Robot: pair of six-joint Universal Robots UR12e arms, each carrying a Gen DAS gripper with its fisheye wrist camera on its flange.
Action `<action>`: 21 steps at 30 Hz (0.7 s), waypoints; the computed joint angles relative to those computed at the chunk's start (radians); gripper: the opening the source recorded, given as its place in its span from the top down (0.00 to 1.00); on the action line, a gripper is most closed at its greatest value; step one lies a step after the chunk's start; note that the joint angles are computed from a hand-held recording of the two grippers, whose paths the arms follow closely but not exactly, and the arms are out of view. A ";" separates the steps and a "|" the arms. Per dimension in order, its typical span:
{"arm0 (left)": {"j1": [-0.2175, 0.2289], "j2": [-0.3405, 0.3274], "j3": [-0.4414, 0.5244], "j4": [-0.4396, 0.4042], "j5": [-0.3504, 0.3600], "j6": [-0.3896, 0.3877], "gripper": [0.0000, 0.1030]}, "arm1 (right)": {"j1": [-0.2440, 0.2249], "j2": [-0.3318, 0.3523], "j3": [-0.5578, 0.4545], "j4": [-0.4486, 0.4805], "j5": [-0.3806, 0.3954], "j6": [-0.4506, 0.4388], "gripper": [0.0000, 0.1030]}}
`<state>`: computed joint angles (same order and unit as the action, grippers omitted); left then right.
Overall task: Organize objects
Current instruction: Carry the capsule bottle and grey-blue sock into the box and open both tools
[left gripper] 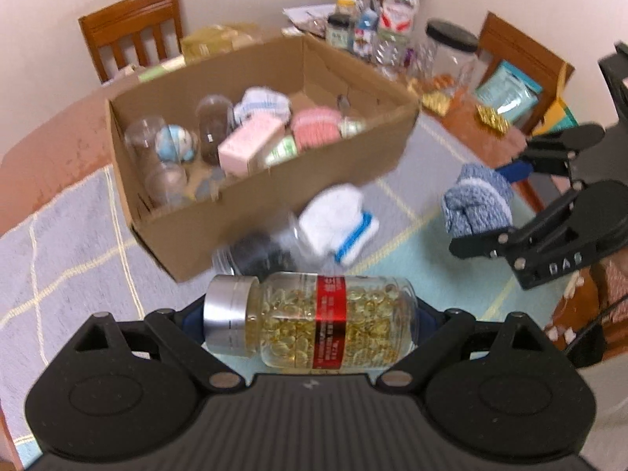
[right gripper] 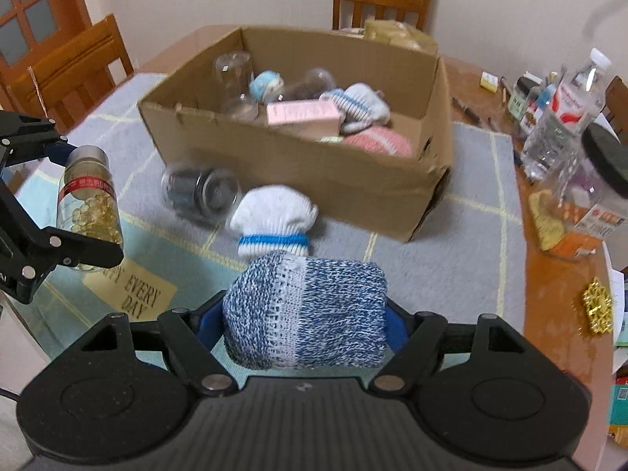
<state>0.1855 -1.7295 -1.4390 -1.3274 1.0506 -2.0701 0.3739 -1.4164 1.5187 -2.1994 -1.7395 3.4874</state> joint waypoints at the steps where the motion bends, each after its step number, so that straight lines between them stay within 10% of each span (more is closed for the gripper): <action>1: -0.005 -0.001 0.005 0.013 -0.005 -0.021 0.09 | -0.005 -0.002 -0.002 -0.004 0.003 -0.003 0.21; 21: -0.111 -0.131 0.181 0.195 -0.010 -0.246 0.09 | -0.088 0.042 -0.124 -0.069 0.031 -0.178 0.21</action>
